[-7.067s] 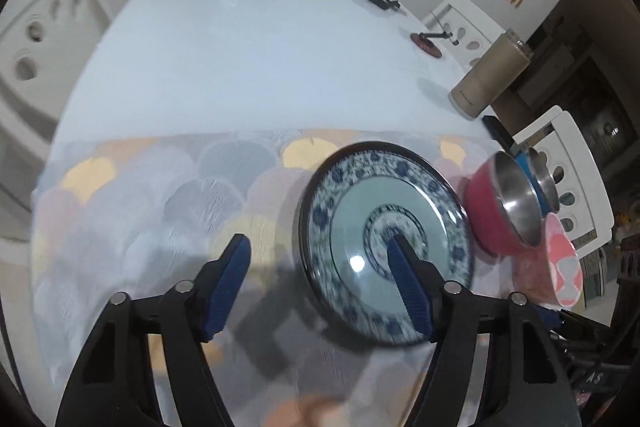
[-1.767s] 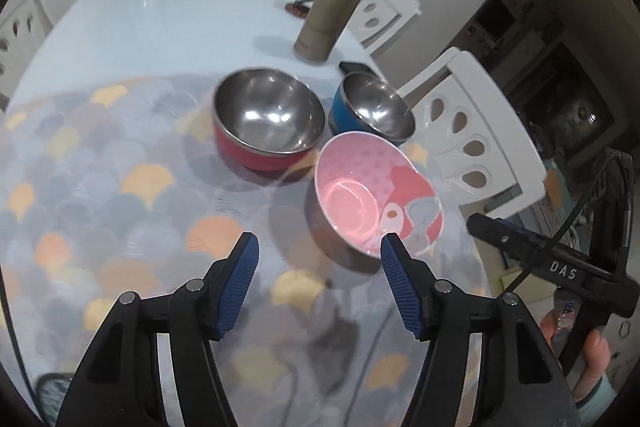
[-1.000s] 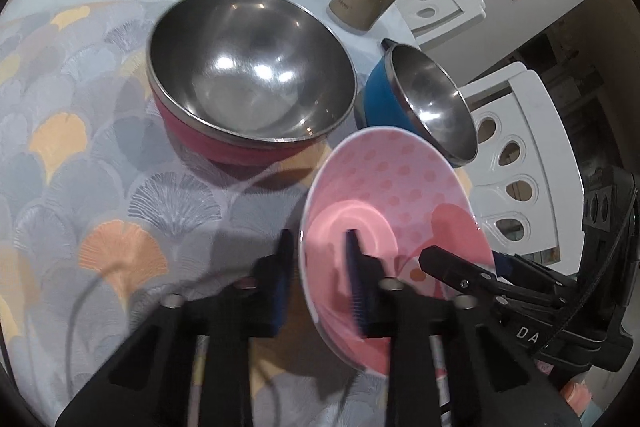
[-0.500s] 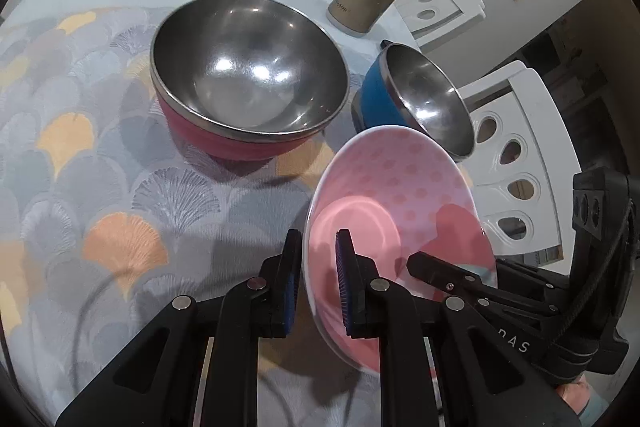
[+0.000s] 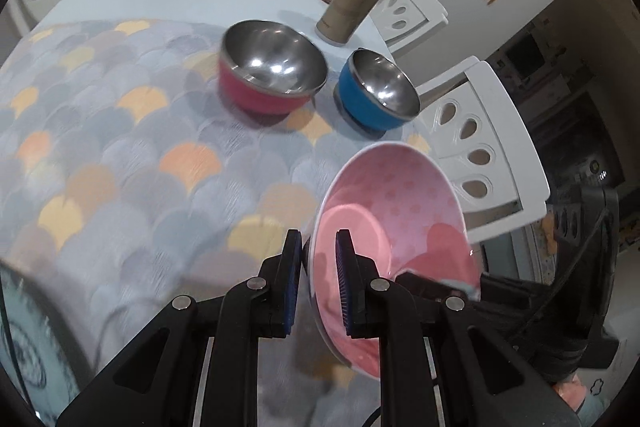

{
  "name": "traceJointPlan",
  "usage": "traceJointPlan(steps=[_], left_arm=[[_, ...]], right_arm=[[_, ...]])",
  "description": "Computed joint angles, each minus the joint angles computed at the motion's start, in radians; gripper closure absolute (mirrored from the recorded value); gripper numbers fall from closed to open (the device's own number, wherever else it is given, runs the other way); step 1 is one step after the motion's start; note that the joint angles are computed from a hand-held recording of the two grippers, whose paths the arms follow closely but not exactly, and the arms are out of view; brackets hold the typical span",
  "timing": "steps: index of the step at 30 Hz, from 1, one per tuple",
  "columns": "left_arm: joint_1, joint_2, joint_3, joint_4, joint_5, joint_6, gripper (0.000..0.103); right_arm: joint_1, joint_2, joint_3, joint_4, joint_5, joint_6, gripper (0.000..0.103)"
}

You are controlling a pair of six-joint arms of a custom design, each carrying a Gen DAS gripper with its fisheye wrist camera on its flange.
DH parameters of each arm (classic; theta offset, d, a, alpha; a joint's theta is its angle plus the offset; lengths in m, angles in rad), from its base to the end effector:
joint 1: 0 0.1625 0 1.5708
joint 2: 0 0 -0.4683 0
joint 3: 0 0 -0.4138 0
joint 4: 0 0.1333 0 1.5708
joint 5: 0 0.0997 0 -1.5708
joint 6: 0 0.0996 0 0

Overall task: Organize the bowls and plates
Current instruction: 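Carry the pink bowl beside the plate stack, lower it, open left tool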

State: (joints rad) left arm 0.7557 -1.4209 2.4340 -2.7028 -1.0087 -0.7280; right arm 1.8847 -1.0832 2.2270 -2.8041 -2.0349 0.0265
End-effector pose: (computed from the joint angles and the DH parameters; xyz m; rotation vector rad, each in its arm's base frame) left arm -0.1618 -0.4085 0.2026 0.0723 2.7416 -0.6689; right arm 0.2382 -0.4463 0.1198 0.3571 -2.6666 0.2264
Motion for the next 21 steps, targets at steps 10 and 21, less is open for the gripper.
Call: traceJointPlan(steps=[10, 21], left_arm=[[-0.013, -0.125, 0.130, 0.018, -0.093, -0.064, 0.089], [-0.010, -0.064, 0.167, -0.027, -0.160, 0.001, 0.089]], right_arm=[[0.083, 0.017, 0.098, -0.007, -0.062, 0.165, 0.084], [0.088, 0.014, 0.148, -0.049, -0.163, 0.250, 0.084]])
